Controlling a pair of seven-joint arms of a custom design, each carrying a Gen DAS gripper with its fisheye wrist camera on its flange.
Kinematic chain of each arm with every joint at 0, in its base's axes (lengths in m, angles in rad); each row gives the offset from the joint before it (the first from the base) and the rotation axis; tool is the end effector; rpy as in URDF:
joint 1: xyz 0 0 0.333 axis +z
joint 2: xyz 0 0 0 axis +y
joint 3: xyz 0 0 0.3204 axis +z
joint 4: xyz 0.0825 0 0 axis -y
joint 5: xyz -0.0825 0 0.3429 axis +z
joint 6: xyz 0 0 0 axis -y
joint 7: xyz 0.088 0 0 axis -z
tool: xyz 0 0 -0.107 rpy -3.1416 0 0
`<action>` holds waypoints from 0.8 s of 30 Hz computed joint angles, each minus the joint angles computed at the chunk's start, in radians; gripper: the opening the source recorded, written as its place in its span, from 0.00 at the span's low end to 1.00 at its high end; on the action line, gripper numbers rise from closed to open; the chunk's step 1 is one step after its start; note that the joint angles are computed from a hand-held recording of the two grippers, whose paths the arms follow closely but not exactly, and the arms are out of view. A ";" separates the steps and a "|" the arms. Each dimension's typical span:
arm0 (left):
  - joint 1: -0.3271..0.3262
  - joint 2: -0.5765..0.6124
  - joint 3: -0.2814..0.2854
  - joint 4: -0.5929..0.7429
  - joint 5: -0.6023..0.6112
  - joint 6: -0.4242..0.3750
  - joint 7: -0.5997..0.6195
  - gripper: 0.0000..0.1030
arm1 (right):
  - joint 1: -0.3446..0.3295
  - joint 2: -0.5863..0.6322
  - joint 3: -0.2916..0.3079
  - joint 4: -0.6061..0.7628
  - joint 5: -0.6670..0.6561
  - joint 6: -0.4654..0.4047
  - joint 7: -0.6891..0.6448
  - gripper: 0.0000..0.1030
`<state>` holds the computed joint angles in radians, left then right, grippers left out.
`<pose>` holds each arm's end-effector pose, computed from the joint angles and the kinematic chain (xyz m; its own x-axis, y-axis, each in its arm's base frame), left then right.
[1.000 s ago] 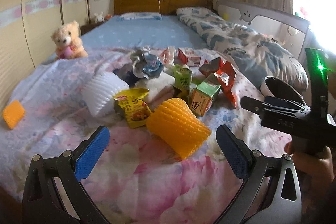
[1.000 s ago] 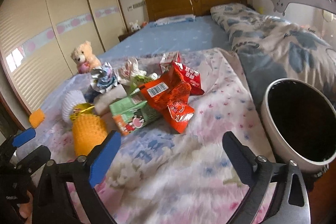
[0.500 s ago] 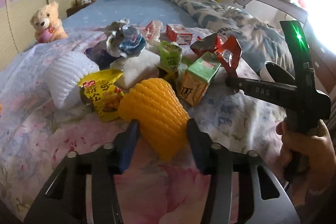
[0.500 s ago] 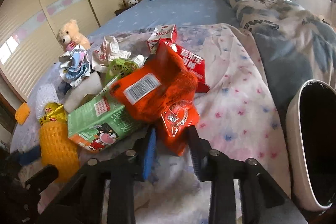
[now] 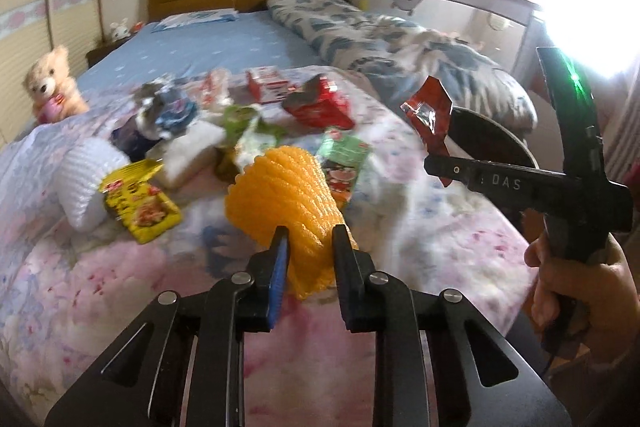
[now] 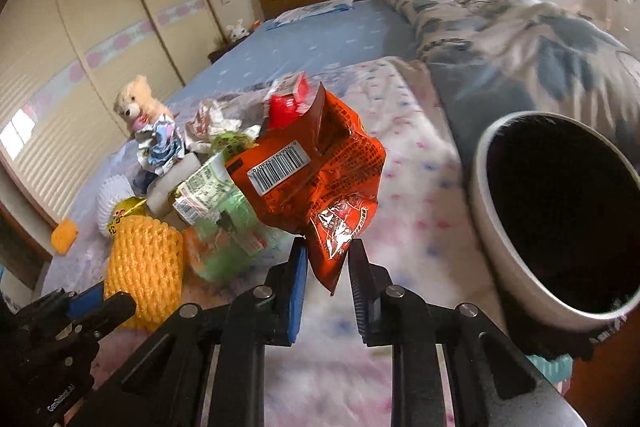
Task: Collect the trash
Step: 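Grasp the yellow foam net with the left tool while the right tool grasps the orange chip bag, then carry both items over the bin and open both tools to drop them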
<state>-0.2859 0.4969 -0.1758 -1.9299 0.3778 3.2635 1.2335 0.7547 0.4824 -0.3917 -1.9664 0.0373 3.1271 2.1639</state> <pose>0.5689 -0.3063 0.3666 -0.4775 -0.8745 0.0852 -0.6159 0.2640 -0.7423 0.5873 0.2527 0.3597 -0.0716 -0.9693 -0.2354 -0.7549 0.2069 -0.6223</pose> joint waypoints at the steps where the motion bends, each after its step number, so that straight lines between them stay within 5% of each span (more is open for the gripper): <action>1: 0.016 0.004 -0.028 0.008 0.004 -0.005 0.009 0.19 | 0.020 -0.014 -0.024 -0.024 -0.002 0.005 0.011 0.20; 9: 0.099 0.064 -0.203 0.096 0.010 -0.057 0.097 0.19 | 0.203 -0.101 -0.244 -0.194 -0.009 0.047 0.082 0.20; 19: 0.070 0.151 -0.287 0.233 -0.025 -0.123 0.226 0.19 | 0.448 -0.155 -0.542 -0.338 0.066 0.069 0.057 0.20; 24: 0.035 0.200 -0.298 0.317 -0.062 -0.164 0.289 0.19 | 0.485 -0.166 -0.601 -0.362 0.123 0.055 0.009 0.20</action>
